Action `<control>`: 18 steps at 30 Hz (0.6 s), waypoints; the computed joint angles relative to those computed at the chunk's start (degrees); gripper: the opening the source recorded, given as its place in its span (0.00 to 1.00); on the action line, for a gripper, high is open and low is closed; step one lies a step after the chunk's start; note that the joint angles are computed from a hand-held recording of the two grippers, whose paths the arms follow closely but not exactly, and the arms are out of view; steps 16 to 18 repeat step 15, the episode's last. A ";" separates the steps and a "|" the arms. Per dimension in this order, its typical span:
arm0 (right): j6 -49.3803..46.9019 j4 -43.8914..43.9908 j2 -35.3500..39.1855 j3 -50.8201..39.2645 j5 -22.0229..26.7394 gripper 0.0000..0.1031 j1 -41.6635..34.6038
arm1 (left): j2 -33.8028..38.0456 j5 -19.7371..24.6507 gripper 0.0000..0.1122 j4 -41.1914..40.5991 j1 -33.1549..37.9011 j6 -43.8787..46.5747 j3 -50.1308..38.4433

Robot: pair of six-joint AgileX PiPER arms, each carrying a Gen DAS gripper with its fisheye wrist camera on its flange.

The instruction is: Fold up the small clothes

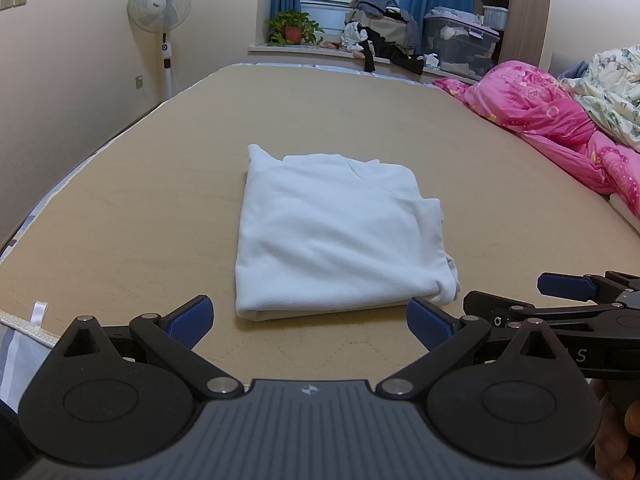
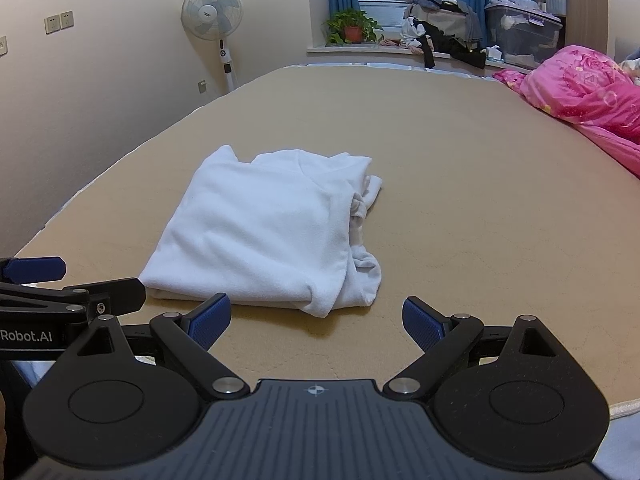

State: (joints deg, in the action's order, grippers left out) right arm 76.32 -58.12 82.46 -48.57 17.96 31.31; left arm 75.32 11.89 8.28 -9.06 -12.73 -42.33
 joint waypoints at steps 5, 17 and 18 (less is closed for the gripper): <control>0.26 -0.06 0.10 -0.15 0.15 0.90 0.14 | -0.11 -0.02 0.91 -1.97 0.45 2.14 0.08; 0.18 -0.04 0.06 -0.10 0.09 0.90 0.08 | -0.48 -0.07 0.91 0.65 0.19 -0.28 0.20; 0.18 -0.04 0.06 -0.10 0.09 0.90 0.08 | -0.48 -0.07 0.91 0.65 0.19 -0.28 0.20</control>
